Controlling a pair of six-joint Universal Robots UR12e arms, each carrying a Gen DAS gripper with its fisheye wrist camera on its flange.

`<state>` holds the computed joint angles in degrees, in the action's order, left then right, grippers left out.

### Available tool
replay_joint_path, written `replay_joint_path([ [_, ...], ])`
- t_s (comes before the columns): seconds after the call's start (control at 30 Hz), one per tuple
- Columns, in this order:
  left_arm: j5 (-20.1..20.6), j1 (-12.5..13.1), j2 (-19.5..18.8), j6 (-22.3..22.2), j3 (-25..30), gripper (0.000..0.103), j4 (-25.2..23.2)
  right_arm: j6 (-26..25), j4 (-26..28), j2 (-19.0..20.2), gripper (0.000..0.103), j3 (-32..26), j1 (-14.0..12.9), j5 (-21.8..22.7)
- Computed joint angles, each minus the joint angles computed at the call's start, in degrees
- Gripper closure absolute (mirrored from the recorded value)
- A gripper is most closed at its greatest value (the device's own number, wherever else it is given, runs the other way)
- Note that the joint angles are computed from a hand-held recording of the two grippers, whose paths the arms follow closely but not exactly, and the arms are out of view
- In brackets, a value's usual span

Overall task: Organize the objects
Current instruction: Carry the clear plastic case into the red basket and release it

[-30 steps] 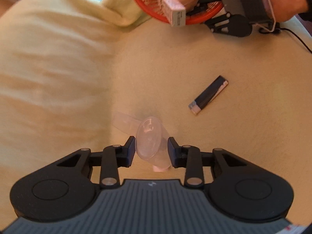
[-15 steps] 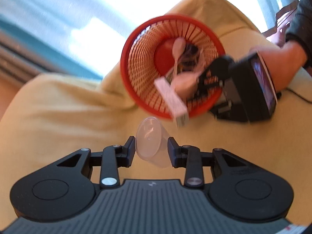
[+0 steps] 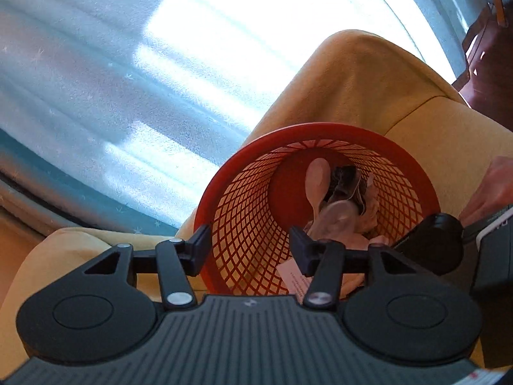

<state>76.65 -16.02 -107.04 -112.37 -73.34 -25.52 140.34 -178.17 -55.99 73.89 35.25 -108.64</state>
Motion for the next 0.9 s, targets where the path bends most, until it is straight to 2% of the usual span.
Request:
replay_joint_path([
  [0.2,4.1,1.6,2.3,-3.6,-2.0,0.053,-2.5,0.1,0.2,0.1,0.095,-0.2,0.1,-0.1],
  [0.43,8.1,4.8,6.2,-11.1,-5.4,0.053,-4.7,-0.2,0.3,0.3,0.094,-0.5,0.2,-0.3],
  [0.57,10.4,6.9,8.2,-13.4,-7.6,0.053,-6.4,-0.5,0.2,0.1,0.094,-0.1,0.1,-0.4],
  [0.9,13.0,9.9,12.1,-18.3,-12.6,0.053,-10.0,-0.6,0.0,-0.4,0.094,0.6,0.0,-0.3],
])
